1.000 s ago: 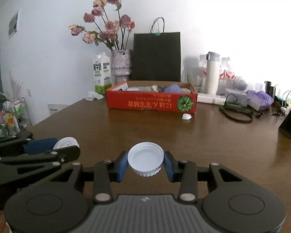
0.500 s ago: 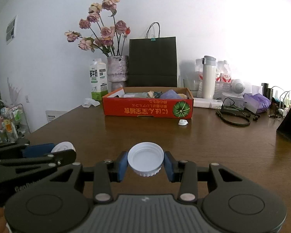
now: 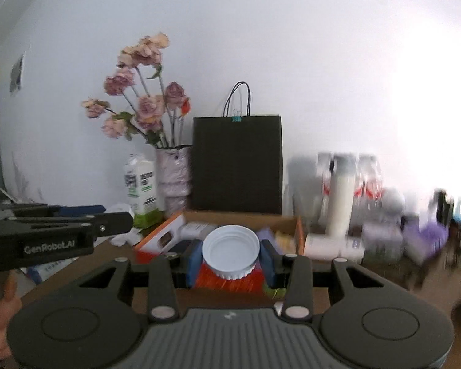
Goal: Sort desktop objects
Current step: 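Carry both white caps into the box and open both grippers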
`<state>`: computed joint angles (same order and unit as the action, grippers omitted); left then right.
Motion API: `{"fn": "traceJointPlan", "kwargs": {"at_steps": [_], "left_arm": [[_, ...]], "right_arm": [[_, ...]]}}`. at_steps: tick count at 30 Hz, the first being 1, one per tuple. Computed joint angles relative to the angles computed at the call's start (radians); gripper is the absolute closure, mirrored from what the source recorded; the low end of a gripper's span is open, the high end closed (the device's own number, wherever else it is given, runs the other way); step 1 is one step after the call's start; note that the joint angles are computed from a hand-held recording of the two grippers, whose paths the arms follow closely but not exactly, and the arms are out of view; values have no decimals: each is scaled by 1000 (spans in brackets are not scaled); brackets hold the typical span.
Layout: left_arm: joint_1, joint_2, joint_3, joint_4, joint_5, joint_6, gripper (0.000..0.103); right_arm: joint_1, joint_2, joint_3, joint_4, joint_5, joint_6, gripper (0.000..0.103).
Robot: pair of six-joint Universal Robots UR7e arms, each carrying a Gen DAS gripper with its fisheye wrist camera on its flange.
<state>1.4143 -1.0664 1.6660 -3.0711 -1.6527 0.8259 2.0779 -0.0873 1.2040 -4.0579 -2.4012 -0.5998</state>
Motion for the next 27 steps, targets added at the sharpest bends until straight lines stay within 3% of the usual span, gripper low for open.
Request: {"fn": "traceJointPlan", "kwargs": {"at_steps": [4, 6, 11, 13, 17, 20, 23, 27], "left_arm": [[-61, 126, -239, 272, 98, -66, 63], [-82, 215, -382, 419, 177, -137, 63], [-99, 498, -827, 804, 358, -250, 63], [-92, 613, -1013, 936, 413, -288, 63], [-80, 748, -1207, 1076, 521, -320, 63], [-73, 827, -1335, 1192, 570, -354, 62], [-61, 852, -1409, 1253, 521, -378, 50], [-67, 827, -1430, 1259, 465, -378, 12]], "right_arm": [[-42, -23, -164, 216, -8, 9, 64], [-69, -15, -278, 415, -41, 59, 64], [-166, 1, -492, 938, -69, 330, 64], [-208, 8, -564, 1148, -41, 475, 64], [-266, 50, -708, 1543, -10, 738, 64], [-297, 84, -790, 1706, 40, 833, 63], [-296, 112, -819, 1708, -7, 826, 60], [-279, 49, -735, 1670, -18, 862, 46]]}}
